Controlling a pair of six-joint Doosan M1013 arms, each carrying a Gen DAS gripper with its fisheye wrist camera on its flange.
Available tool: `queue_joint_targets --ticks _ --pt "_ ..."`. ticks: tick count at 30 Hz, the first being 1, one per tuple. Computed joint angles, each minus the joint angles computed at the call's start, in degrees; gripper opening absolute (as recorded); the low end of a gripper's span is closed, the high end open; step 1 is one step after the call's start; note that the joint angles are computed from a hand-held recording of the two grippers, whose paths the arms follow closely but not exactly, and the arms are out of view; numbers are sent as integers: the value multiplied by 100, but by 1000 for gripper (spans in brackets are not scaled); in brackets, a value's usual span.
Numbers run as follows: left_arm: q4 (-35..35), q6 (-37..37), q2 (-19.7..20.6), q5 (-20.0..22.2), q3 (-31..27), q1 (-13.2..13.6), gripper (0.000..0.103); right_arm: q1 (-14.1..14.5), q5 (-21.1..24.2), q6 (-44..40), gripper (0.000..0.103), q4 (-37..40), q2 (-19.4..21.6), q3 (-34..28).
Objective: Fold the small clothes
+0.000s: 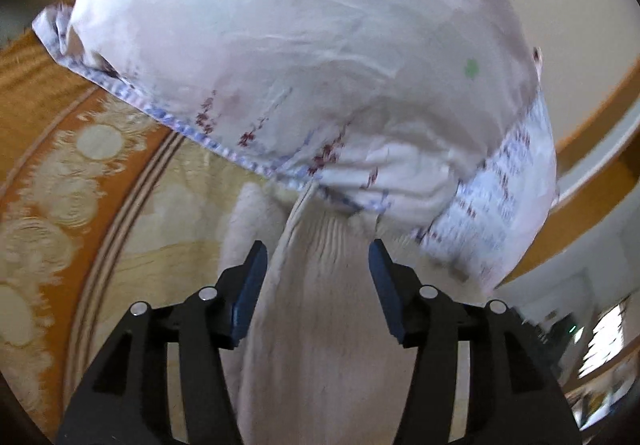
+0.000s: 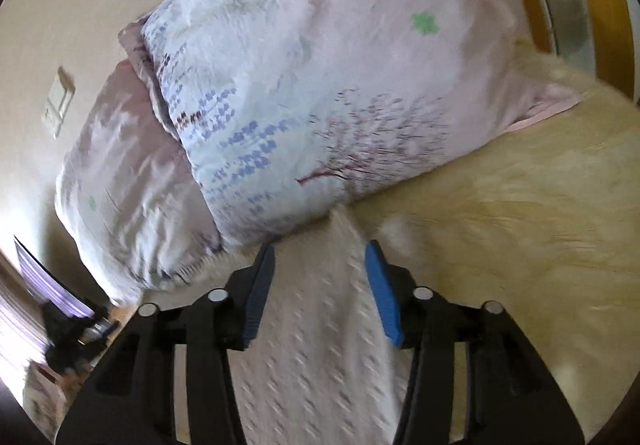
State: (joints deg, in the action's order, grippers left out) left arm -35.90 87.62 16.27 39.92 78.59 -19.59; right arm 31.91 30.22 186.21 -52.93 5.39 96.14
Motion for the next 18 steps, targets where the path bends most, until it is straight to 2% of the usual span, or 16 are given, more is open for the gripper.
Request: queue_joint_targets --ticks 3,8,9,11,14,15,18 --pt "267 184 -125 49 137 -72 51 38 133 -662 38 471 -2 34" --pt "1241 23 -208 126 243 -280 50 124 521 -1383 33 892 96 -2" --pt "1339 -38 -190 196 235 -303 48 143 645 -1468 30 907 132 -33" --pt "1603 -222 -150 290 207 -352 43 147 753 -1650 19 1031 169 -56" --pt "1874 -380 -111 394 197 -387 26 183 750 -1583 9 867 141 5" --pt "1833 -381 -107 419 205 -369 15 202 760 -1530 8 792 127 26" --pt "1601 -278 -110 463 222 -303 8 264 812 -1330 7 597 90 57"
